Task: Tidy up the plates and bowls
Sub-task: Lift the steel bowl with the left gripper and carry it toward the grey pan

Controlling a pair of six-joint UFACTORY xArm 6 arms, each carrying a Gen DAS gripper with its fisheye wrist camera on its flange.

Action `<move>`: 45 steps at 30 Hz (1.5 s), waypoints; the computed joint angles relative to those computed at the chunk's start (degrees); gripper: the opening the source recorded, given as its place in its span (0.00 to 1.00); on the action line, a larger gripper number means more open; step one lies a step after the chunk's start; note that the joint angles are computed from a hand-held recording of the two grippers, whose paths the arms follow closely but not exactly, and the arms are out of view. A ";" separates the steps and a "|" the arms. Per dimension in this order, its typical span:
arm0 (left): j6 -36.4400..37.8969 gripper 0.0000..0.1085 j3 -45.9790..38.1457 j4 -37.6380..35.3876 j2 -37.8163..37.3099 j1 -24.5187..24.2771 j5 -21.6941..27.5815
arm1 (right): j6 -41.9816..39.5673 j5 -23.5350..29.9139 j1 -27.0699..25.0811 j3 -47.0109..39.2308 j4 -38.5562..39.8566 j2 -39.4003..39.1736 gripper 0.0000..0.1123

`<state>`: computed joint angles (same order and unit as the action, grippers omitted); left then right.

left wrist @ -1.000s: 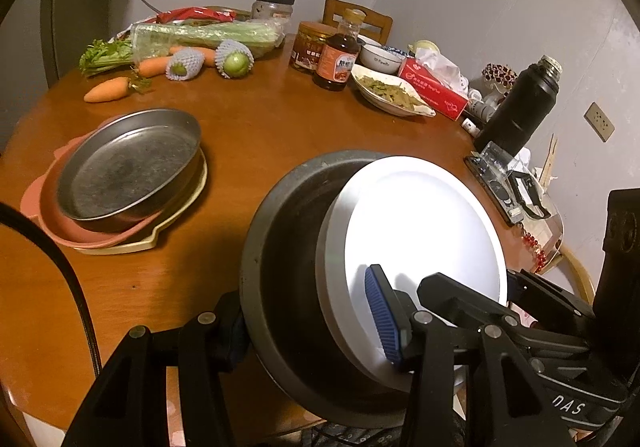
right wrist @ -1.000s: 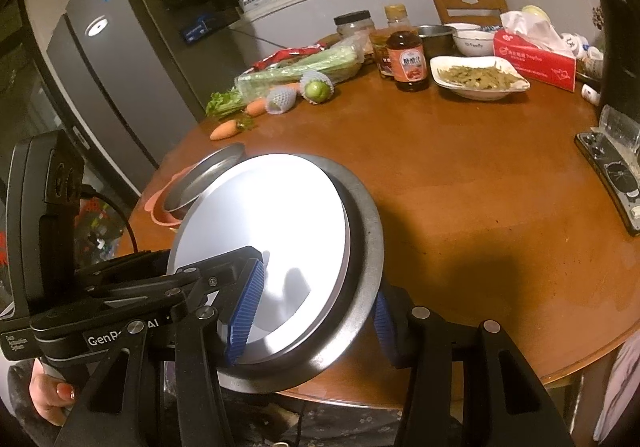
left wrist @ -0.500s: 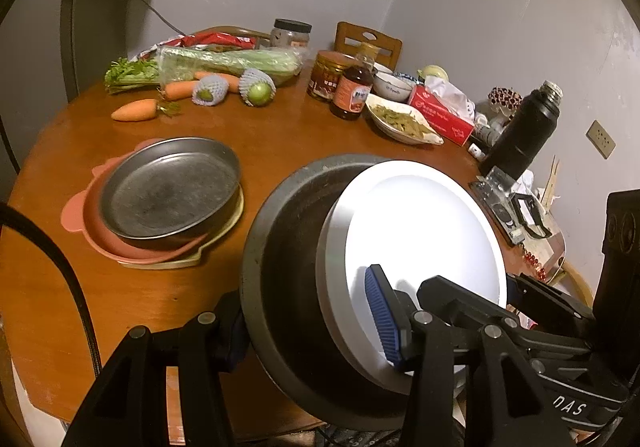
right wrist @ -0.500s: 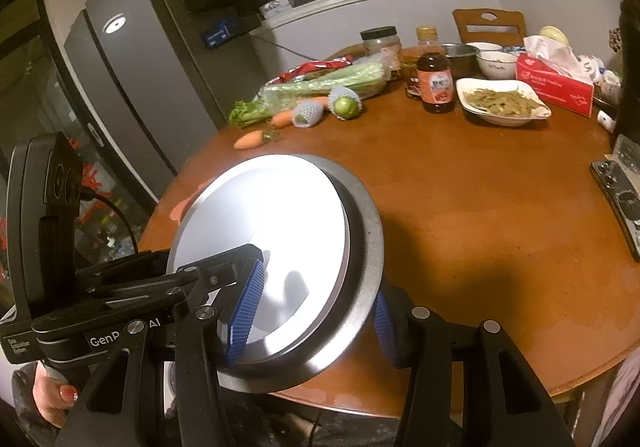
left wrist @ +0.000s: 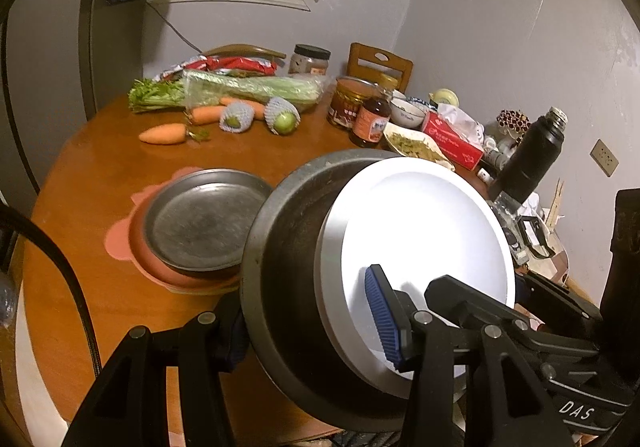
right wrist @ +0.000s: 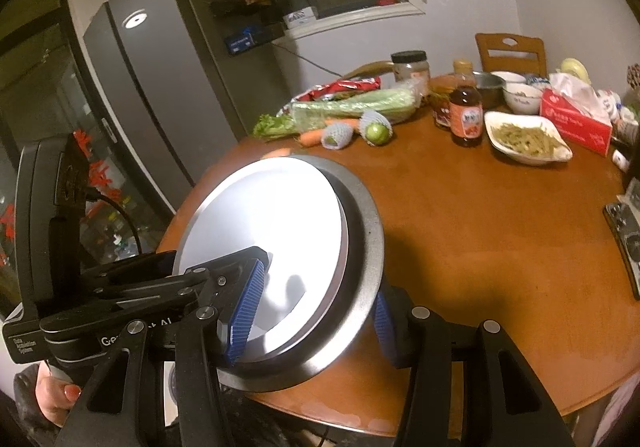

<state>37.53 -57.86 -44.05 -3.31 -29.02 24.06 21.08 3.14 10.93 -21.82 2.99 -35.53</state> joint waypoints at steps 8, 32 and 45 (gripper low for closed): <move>1.28 0.47 -2.66 -0.77 1.57 2.22 1.57 | 0.90 -1.14 0.58 -4.20 -2.35 4.75 0.47; 0.66 0.47 -16.13 1.48 12.54 10.01 4.43 | -19.33 -2.18 5.35 -23.82 16.15 25.73 0.47; -0.93 0.47 -22.42 3.52 20.50 10.69 7.21 | -30.24 0.52 5.11 -30.55 29.23 34.25 0.47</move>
